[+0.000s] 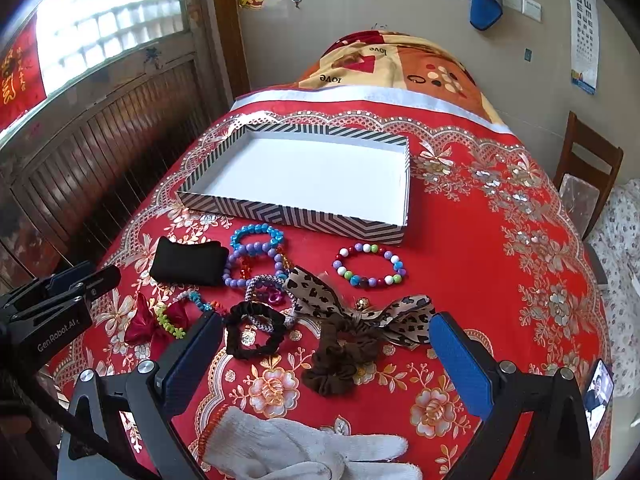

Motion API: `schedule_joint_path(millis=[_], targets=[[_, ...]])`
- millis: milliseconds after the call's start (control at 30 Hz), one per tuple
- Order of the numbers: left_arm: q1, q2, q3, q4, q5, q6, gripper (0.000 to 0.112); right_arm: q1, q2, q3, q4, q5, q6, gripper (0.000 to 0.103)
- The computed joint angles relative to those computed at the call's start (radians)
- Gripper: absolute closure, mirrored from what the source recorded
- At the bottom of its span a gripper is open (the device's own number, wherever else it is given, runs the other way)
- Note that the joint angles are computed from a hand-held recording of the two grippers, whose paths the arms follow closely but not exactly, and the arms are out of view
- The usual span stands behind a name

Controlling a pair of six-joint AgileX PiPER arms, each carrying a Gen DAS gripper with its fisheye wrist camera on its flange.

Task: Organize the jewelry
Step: 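Move both tools toward the jewelry lying beside the white tray, then lower the left tool onto the green-and-blue beaded bracelet and close it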

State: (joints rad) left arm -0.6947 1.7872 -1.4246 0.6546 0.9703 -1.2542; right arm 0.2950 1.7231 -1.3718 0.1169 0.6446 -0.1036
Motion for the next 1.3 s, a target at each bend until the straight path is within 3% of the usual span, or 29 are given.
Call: schedule_joint_path(millis=[1300], targets=[[0.039,0.017,0.001,-0.053,-0.018,0.02,0.073,0.005,0.067,-0.056,0.026,0.051,-0.045,0.001]])
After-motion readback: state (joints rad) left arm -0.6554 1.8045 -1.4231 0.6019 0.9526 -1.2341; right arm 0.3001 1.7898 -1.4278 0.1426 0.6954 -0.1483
